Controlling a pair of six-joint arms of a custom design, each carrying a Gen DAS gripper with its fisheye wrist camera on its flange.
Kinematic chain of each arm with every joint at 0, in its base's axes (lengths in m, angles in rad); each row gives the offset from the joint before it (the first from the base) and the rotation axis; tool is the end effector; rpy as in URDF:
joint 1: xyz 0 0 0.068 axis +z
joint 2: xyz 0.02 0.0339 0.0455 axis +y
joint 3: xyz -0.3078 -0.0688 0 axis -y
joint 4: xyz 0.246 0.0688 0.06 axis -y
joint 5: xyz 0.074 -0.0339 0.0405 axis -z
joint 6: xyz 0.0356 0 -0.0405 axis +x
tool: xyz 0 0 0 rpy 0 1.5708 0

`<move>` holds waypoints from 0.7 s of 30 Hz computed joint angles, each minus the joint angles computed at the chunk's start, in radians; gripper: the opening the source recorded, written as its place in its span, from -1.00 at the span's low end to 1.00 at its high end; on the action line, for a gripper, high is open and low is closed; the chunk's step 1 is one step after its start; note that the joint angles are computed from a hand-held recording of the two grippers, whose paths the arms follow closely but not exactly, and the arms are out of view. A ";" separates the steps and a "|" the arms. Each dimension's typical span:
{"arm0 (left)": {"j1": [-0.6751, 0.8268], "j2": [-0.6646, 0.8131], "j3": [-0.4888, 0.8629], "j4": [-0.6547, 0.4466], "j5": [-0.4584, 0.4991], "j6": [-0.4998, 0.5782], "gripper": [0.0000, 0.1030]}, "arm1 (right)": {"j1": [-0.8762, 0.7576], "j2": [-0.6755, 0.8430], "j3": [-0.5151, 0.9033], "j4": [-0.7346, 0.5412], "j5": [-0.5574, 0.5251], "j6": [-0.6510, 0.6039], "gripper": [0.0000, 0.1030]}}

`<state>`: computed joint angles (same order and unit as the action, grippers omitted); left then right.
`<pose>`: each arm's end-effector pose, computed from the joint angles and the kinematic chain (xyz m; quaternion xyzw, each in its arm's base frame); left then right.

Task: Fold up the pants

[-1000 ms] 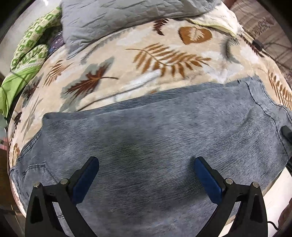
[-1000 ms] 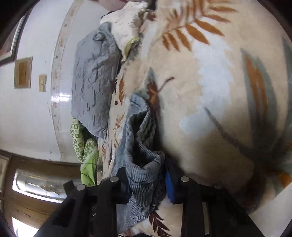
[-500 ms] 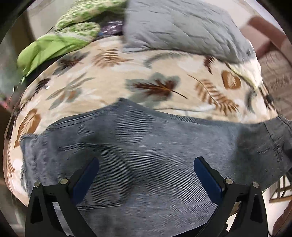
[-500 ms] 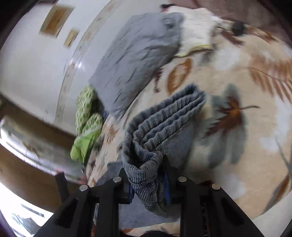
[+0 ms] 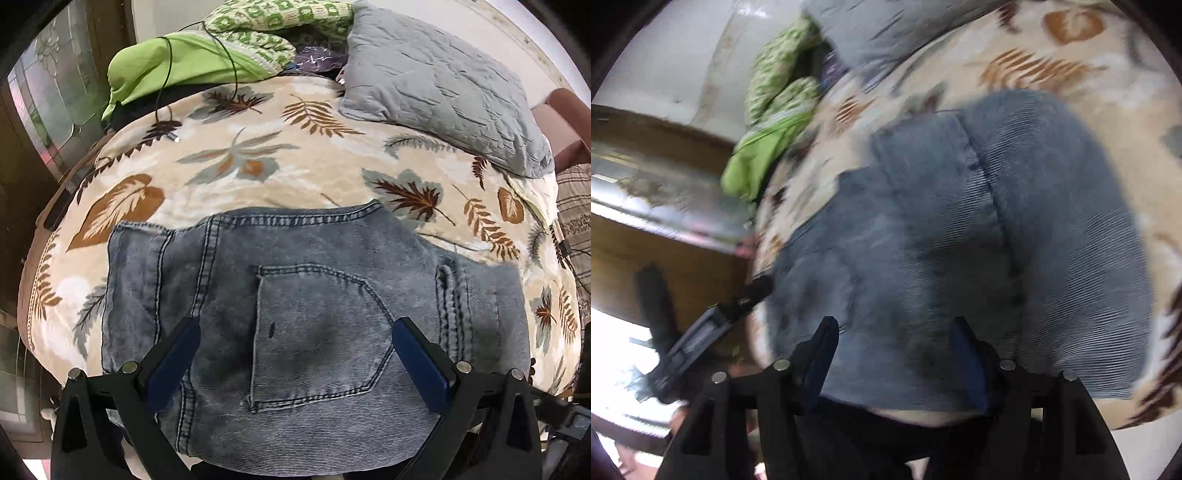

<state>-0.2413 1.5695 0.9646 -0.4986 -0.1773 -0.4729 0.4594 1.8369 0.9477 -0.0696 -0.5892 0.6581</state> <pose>0.2979 -0.0668 0.2334 -0.1323 0.9602 0.0001 0.2462 0.3157 0.1783 0.1724 0.0035 0.9166 0.3876 0.0976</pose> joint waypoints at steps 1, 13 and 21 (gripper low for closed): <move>-0.004 0.000 -0.002 0.001 0.000 -0.003 1.00 | -0.004 -0.023 -0.014 0.013 0.012 -0.012 0.28; -0.303 0.190 0.086 0.036 -0.102 0.041 1.00 | -0.189 0.035 -0.110 0.068 0.011 -0.013 0.30; -0.304 0.283 0.097 0.018 -0.120 0.070 1.00 | -0.225 0.024 -0.026 0.021 -0.027 -0.056 0.29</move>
